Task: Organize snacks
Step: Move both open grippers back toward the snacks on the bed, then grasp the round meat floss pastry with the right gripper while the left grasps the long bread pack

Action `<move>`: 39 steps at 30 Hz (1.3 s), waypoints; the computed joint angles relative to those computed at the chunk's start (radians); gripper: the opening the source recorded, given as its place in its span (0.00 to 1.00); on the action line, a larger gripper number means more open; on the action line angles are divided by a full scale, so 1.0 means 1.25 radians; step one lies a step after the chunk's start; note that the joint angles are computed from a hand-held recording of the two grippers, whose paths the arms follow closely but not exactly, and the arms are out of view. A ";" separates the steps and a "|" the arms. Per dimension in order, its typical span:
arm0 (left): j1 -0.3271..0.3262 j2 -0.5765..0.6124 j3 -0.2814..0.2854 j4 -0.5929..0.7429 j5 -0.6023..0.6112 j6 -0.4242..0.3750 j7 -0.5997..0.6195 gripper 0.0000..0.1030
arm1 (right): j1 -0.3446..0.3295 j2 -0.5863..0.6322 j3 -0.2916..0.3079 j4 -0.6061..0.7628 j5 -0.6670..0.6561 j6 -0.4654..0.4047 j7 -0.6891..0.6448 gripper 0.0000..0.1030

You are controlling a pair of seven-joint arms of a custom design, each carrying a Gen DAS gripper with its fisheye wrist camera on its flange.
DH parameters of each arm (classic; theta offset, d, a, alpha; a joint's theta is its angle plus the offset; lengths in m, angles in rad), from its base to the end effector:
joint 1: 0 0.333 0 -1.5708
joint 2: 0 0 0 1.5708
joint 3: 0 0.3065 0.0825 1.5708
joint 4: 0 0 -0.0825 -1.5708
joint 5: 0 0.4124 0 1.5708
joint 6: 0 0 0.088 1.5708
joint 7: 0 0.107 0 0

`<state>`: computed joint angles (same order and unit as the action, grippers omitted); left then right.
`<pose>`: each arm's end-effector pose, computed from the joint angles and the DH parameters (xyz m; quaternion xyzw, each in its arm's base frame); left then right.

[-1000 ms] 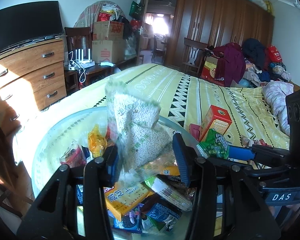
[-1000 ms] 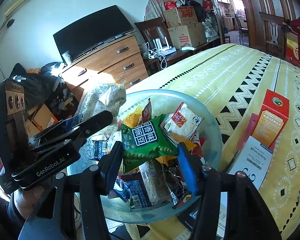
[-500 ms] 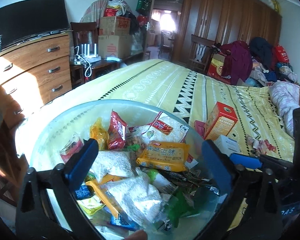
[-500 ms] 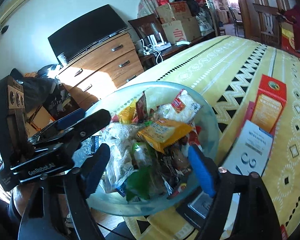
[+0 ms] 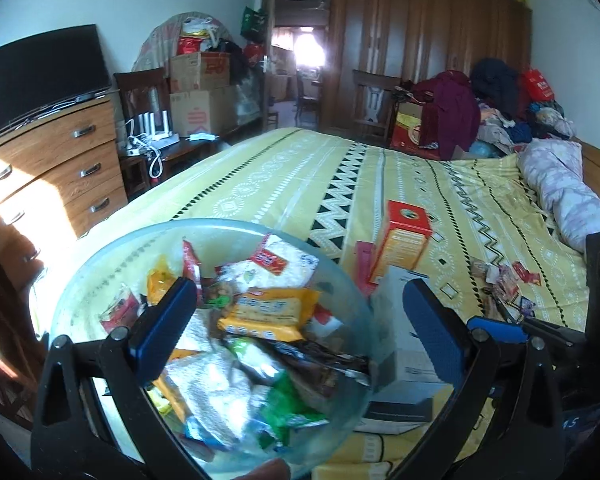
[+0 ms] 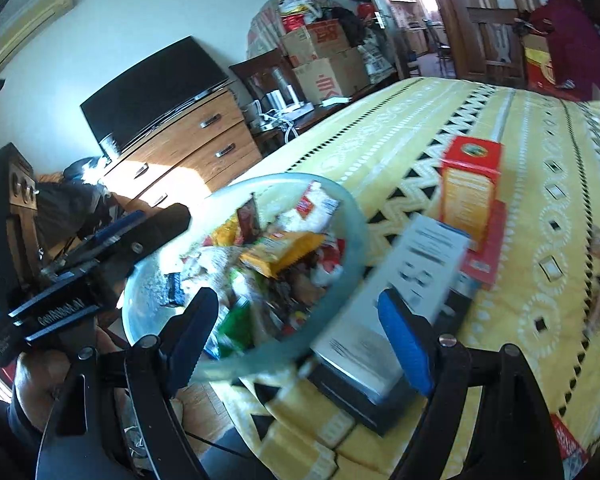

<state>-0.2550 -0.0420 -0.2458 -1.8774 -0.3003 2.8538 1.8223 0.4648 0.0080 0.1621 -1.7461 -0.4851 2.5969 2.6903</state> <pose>0.5556 -0.2892 0.6303 -0.4377 0.7521 -0.4434 0.2149 0.5159 0.3846 0.6371 -0.5717 0.6903 -0.1614 0.4129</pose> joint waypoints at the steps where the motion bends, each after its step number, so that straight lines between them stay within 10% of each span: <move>1: -0.004 -0.005 -0.004 -0.005 0.004 -0.001 0.003 1.00 | -0.001 -0.021 -0.001 -0.027 -0.002 0.002 0.014 0.82; 15: -0.124 0.021 -0.076 -0.018 0.003 -0.044 0.131 1.00 | -0.066 -0.439 -0.010 -0.539 0.017 -0.002 0.208 0.82; 23: -0.183 0.104 -0.075 0.026 0.094 -0.079 0.081 1.00 | -0.162 -0.641 -0.115 -0.742 0.009 -0.066 0.118 0.82; 30: -0.190 0.136 -0.080 0.026 -0.005 -0.043 0.123 1.00 | -0.319 -0.658 -0.238 -0.778 -0.001 -0.093 -0.110 0.82; 39: -0.231 0.200 -0.048 0.063 0.066 -0.038 0.079 1.00 | -0.488 -0.520 -0.401 -0.790 0.074 0.165 -0.223 0.82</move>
